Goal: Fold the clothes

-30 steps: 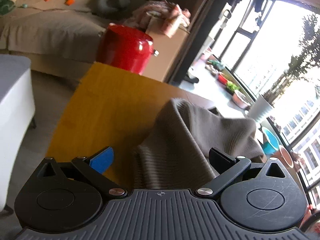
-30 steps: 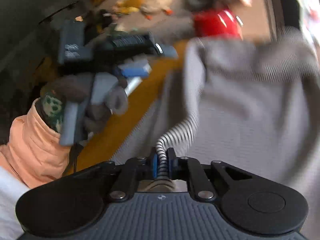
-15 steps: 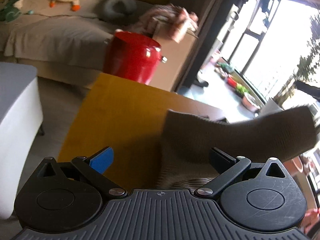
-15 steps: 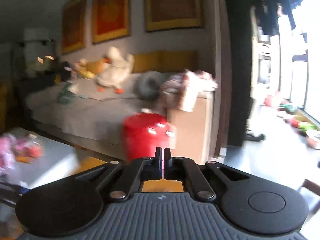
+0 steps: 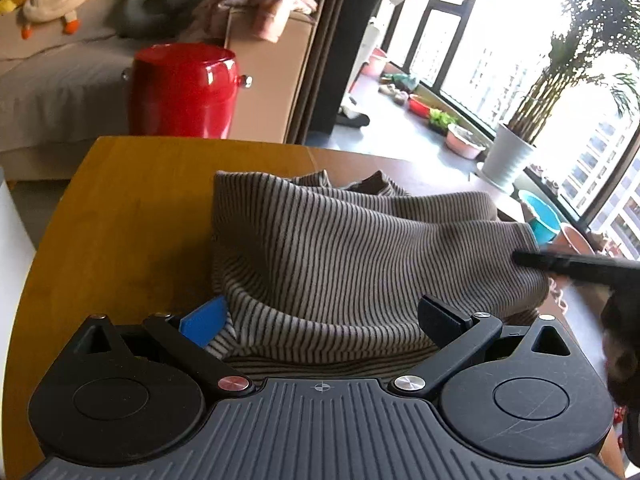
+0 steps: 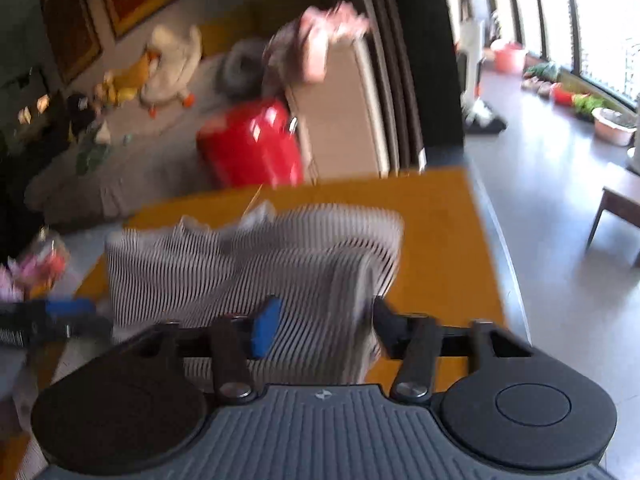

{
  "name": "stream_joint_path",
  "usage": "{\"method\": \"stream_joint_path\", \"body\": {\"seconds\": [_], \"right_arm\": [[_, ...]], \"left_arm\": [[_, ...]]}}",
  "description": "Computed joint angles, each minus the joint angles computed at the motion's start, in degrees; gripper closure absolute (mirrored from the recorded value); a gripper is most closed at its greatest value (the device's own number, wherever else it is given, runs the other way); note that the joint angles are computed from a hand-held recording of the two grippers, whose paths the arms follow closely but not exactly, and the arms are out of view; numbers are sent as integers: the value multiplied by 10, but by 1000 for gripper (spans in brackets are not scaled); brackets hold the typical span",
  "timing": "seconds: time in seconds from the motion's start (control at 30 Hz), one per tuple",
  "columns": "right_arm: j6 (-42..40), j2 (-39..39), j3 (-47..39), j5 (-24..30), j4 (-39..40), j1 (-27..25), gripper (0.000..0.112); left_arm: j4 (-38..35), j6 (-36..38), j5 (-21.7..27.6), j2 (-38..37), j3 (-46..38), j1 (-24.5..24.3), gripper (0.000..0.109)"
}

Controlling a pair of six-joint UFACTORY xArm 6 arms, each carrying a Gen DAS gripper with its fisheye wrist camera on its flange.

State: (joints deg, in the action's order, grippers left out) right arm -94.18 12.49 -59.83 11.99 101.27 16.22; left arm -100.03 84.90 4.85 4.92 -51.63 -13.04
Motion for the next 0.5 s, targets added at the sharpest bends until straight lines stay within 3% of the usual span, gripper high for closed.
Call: {"method": "stream_joint_path", "body": {"seconds": [0.07, 0.2, 0.3, 0.4, 0.5], "right_arm": [[-57, -20, 4, 4, 38, 13, 109], [-225, -83, -6, 64, 186, 14, 109], [-295, -95, -30, 93, 253, 1, 109], [-313, -66, -61, 85, 286, -16, 109], [-298, 5, -105, 31, 284, -26, 109]], "left_arm": [[19, -19, 1, -3, 2, 3, 6], [20, -26, -7, -6, 7, 8, 6], [11, -20, -7, -10, 8, 14, 6], [-31, 20, -7, -13, 4, 16, 6], [-94, 93, 22, -23, -1, 19, 6]]}}
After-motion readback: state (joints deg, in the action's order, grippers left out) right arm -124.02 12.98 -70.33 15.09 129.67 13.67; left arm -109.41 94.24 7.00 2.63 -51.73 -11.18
